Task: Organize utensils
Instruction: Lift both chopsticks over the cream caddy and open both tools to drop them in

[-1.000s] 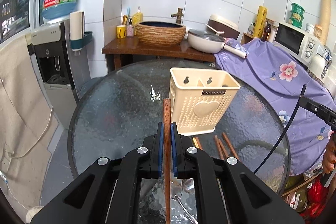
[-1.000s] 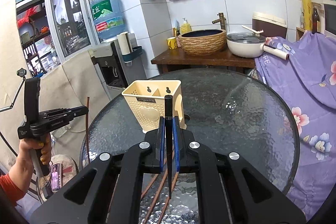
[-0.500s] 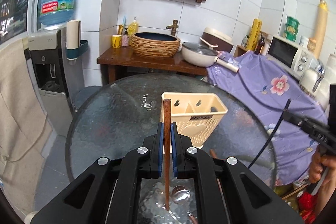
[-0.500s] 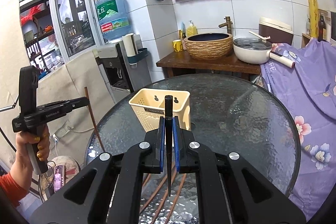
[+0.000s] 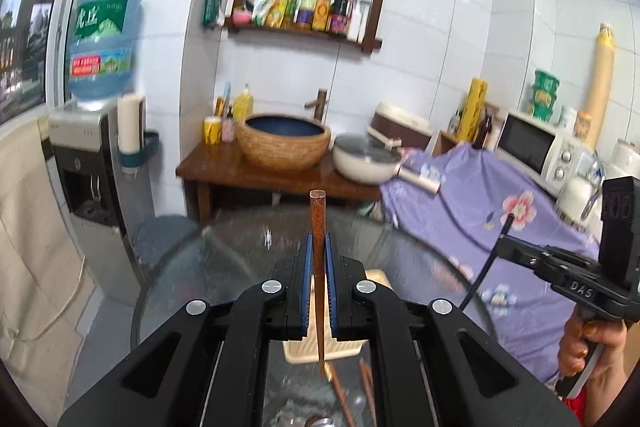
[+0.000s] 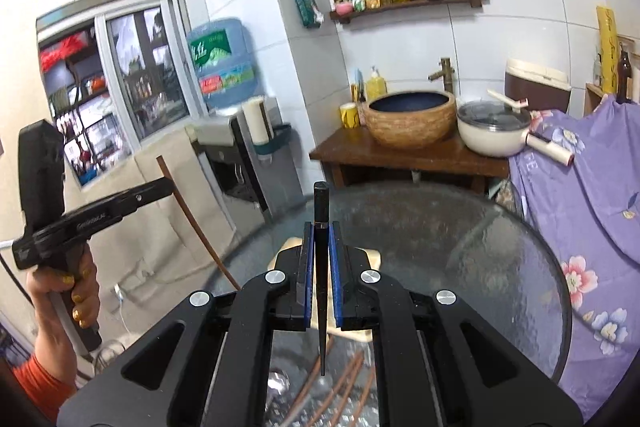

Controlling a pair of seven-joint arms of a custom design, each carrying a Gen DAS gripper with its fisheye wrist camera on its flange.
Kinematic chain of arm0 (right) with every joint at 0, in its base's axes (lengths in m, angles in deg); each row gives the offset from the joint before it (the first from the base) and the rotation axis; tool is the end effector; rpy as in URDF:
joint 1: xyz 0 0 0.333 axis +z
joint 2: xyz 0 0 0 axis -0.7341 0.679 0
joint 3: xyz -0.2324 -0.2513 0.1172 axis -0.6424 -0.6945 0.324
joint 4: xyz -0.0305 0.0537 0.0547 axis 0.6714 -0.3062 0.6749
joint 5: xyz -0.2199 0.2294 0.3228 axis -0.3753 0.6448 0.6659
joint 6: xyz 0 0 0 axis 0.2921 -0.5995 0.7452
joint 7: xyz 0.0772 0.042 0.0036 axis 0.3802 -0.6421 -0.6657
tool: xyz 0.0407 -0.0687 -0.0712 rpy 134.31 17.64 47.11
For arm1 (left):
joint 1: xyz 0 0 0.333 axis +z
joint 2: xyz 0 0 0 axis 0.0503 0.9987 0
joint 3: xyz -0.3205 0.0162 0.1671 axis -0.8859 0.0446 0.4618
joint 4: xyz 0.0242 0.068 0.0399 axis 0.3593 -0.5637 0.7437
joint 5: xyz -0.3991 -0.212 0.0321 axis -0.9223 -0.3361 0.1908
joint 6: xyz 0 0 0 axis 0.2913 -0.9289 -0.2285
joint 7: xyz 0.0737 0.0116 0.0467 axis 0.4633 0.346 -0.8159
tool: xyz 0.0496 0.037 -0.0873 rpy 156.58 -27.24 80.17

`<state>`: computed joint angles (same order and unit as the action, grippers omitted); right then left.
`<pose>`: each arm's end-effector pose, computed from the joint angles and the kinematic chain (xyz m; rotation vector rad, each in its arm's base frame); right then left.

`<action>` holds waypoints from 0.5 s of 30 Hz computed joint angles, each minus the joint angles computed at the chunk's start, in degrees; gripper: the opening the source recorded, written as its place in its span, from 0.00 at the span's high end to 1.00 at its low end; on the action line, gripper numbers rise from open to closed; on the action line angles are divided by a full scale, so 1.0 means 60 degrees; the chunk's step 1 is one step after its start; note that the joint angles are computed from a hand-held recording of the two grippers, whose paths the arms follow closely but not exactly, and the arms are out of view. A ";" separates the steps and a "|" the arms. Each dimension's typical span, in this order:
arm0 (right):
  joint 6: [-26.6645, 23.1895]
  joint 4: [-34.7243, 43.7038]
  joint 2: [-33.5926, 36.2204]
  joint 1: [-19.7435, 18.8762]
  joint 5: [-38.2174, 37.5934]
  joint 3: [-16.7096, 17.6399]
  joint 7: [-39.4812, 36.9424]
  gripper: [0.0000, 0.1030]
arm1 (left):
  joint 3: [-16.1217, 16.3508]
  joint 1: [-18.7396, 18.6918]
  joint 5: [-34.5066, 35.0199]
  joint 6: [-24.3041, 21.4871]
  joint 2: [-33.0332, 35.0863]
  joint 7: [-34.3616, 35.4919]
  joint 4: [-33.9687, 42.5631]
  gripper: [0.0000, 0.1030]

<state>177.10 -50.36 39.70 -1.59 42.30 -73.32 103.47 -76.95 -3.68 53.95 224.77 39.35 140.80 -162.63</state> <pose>0.4794 0.0868 0.6244 -1.5617 1.2648 -0.5140 0.4564 -0.2430 0.6304 -1.4427 1.7558 -1.2852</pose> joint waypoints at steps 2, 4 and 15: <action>-0.0159 0.0518 0.0213 0.0062 0.0129 -0.0025 0.0110 0.92 | -0.0072 0.0085 0.0046 -0.0154 0.0124 -0.0066 0.0405 0.94; -0.0102 0.1069 0.0598 -0.0128 0.0236 0.0162 0.0266 0.92 | -0.0419 0.0516 0.0269 -0.0316 0.0313 -0.0367 0.0939 0.94; 0.0555 0.2161 0.2637 -0.1337 0.0285 0.1088 0.1053 0.92 | -0.4426 0.5145 0.3993 -0.0795 0.1195 -0.4134 0.2341 0.94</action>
